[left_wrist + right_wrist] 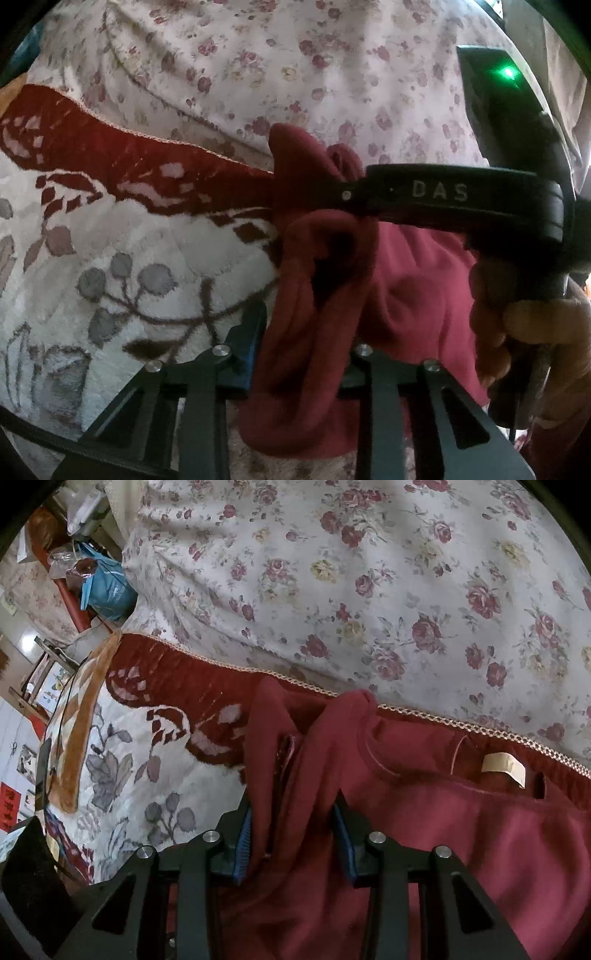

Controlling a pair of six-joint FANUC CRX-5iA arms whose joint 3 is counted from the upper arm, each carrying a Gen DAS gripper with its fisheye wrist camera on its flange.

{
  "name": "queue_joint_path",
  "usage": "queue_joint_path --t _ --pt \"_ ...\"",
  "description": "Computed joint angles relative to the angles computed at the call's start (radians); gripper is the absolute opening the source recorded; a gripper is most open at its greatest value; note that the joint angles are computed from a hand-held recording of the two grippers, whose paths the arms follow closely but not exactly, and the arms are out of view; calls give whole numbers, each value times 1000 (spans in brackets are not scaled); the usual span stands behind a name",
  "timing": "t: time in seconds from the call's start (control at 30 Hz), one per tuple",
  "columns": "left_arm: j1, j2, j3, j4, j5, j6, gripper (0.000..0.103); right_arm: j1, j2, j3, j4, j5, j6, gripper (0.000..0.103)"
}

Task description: Fold small clothes

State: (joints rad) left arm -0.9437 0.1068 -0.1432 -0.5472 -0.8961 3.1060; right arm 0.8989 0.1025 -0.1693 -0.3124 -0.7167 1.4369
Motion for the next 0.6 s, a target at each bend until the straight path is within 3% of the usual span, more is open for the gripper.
queue_joint_path --t 0.43,0.6 --pt "-1 -19 -20 14 -1 0 22 51 64 60 97 -66 -57 46" --pt "4 -26 -31 22 8 5 22 88 123 110 176 -112 -102 58"
